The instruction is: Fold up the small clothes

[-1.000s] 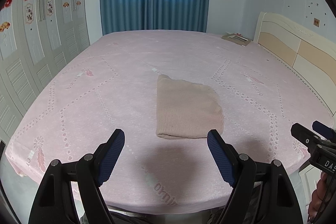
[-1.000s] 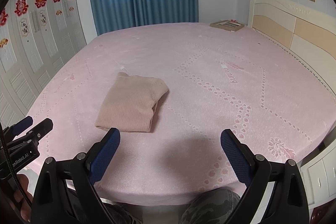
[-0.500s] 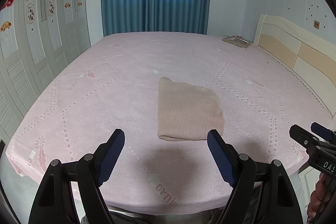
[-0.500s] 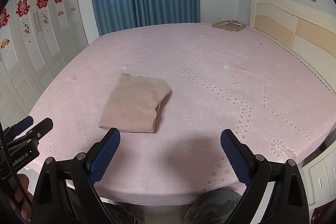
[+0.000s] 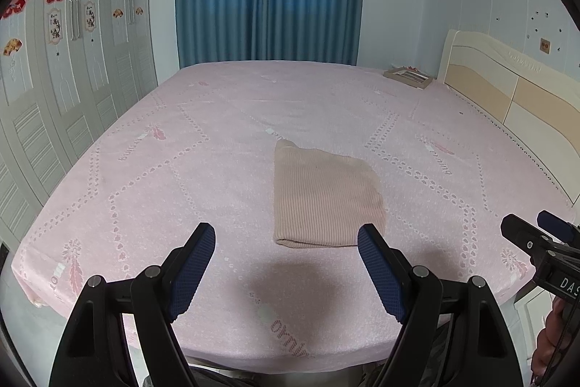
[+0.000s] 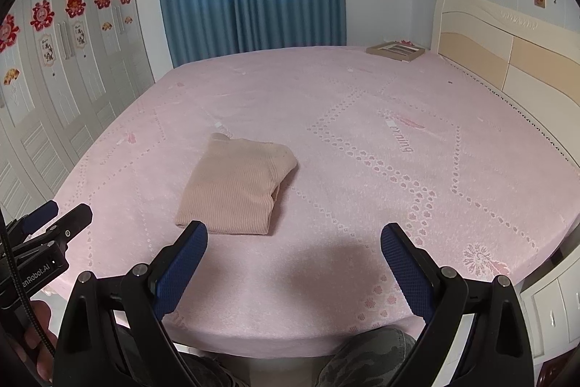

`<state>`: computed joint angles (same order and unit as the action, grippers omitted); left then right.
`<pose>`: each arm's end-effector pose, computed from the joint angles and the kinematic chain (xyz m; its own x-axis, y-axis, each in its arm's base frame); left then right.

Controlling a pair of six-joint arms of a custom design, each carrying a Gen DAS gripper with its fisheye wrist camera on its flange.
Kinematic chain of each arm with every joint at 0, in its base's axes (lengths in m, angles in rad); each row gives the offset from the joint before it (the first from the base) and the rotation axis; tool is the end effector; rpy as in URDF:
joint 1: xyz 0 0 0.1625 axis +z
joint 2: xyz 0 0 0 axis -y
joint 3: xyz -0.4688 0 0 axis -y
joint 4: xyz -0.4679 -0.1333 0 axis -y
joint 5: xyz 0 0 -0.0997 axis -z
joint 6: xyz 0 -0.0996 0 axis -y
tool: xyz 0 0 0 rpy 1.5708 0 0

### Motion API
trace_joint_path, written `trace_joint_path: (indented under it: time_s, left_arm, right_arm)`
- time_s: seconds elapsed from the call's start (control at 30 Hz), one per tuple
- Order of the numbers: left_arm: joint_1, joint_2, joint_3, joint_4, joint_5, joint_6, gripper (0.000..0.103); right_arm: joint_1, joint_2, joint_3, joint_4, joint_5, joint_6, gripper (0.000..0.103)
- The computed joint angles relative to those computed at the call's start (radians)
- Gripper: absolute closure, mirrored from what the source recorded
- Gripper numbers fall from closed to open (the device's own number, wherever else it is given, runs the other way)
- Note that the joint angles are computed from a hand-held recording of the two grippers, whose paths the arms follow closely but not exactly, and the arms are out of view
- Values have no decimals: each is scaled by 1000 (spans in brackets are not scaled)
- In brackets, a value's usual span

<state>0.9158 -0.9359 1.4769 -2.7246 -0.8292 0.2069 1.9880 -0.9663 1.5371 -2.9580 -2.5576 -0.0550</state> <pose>-0.3300 -0.7589 0.2962 -0.7016 0.2713 -0.6589 0.6564 0.6059 -0.4494 0.3573 -0.6822 0.3305 -0.7340 0.2974 0.6105 -0.3183 0.6434 -0.6962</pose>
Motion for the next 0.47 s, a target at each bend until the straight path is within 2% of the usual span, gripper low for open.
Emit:
trace_joint_path:
  time_s: [0.47]
  left_arm:
    - [1, -16, 14, -8, -14, 10, 22]
  right_arm:
    - [11, 1, 0, 0, -12, -3, 8]
